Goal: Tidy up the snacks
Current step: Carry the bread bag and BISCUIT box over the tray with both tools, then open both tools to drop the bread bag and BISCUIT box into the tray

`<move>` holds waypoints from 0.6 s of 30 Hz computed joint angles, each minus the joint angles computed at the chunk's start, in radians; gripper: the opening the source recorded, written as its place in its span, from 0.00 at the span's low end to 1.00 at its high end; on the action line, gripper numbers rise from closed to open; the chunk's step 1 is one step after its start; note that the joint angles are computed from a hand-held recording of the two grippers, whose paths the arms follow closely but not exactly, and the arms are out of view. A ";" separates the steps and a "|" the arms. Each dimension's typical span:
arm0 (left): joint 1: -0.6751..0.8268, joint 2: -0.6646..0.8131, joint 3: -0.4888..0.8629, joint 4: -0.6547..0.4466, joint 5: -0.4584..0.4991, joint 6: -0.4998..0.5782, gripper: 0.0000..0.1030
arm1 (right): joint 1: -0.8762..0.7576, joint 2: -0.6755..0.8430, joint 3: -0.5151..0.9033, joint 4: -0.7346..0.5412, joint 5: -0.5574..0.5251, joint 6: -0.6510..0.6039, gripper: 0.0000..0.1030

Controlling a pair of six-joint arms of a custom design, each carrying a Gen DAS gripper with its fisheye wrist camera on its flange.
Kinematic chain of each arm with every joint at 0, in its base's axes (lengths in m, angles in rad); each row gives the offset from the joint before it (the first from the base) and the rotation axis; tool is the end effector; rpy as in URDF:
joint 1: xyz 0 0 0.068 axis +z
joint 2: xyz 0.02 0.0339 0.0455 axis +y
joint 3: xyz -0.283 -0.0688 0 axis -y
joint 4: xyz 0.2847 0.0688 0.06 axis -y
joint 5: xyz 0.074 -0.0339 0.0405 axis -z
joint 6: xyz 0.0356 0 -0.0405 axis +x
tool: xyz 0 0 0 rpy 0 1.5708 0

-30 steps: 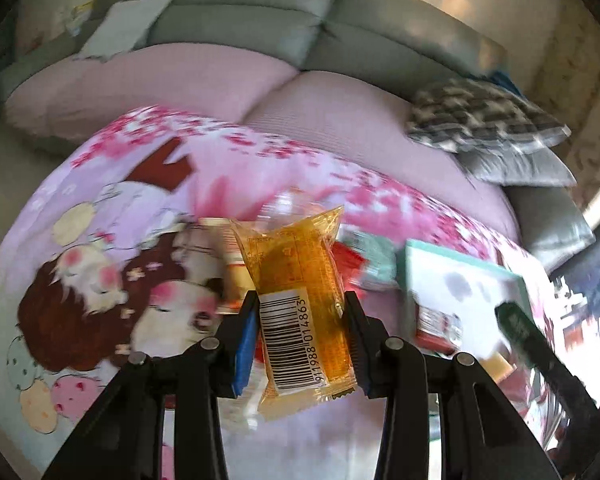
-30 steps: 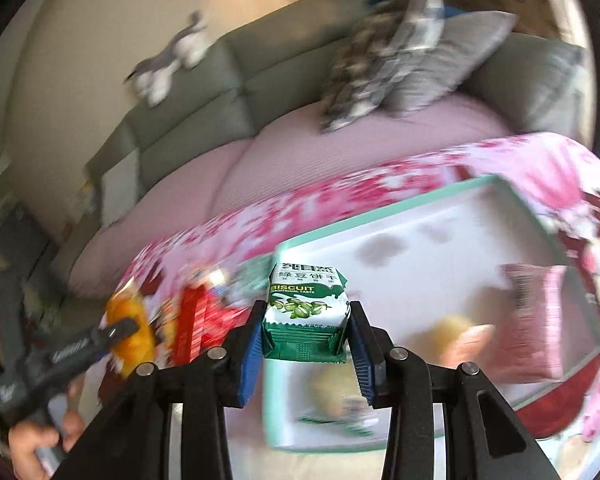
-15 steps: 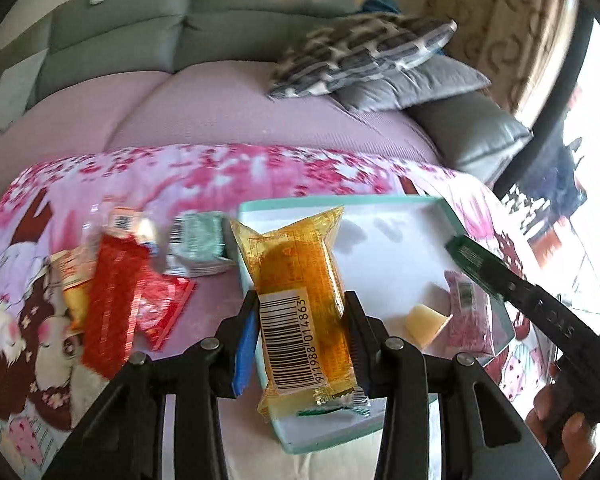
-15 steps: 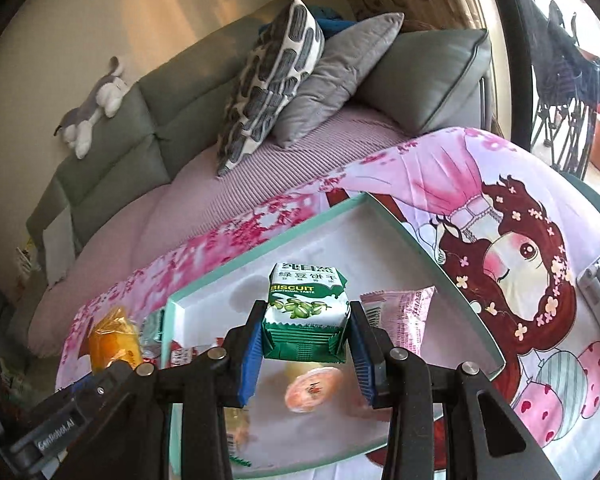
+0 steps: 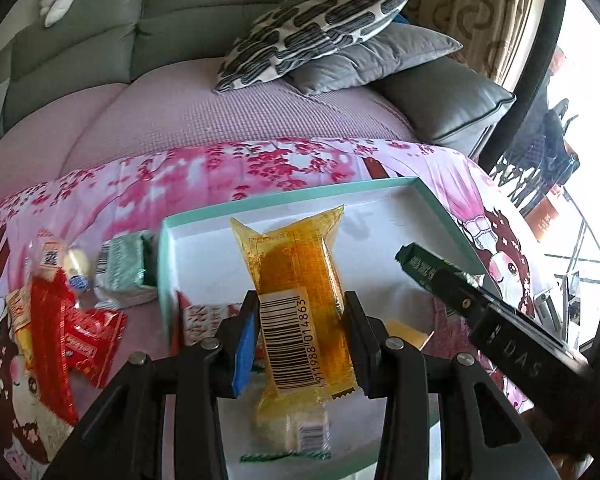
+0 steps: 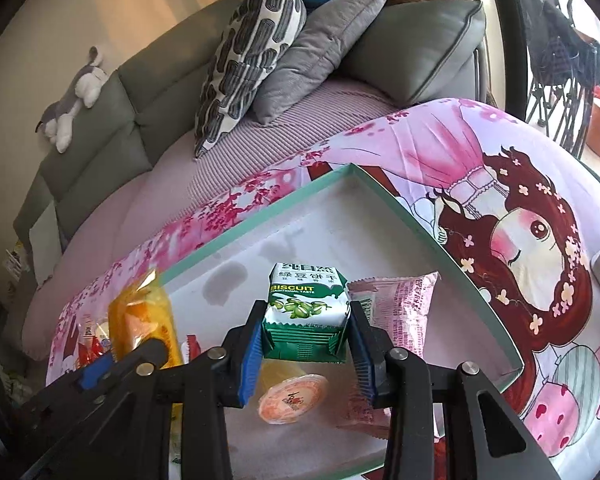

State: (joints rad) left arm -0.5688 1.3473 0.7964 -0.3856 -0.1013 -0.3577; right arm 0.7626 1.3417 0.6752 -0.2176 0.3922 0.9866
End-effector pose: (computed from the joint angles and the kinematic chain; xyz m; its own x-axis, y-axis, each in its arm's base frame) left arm 0.2514 -0.1565 0.2034 -0.8056 0.1016 -0.5836 0.2170 0.9673 -0.1312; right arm 0.2150 0.1866 0.1776 -0.6947 0.4023 -0.5962 0.2110 0.9065 0.3658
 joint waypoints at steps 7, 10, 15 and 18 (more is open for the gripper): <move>-0.014 0.066 0.019 0.008 -0.010 0.004 0.46 | -0.013 0.030 0.011 -0.005 -0.023 0.003 0.41; -0.014 0.066 0.023 -0.009 -0.028 -0.009 0.60 | -0.015 0.033 0.012 -0.007 -0.026 0.006 0.41; -0.004 0.052 0.040 -0.074 -0.028 -0.024 0.62 | -0.016 0.036 0.023 -0.028 -0.033 0.003 0.41; 0.006 0.027 0.045 -0.112 -0.049 -0.044 0.74 | -0.007 0.045 0.044 -0.063 -0.015 0.005 0.45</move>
State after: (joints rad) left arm -0.5626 1.3747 0.8414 -0.4979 -0.1504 -0.4015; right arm 0.7558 1.3867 0.7195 -0.2809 0.3768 0.9919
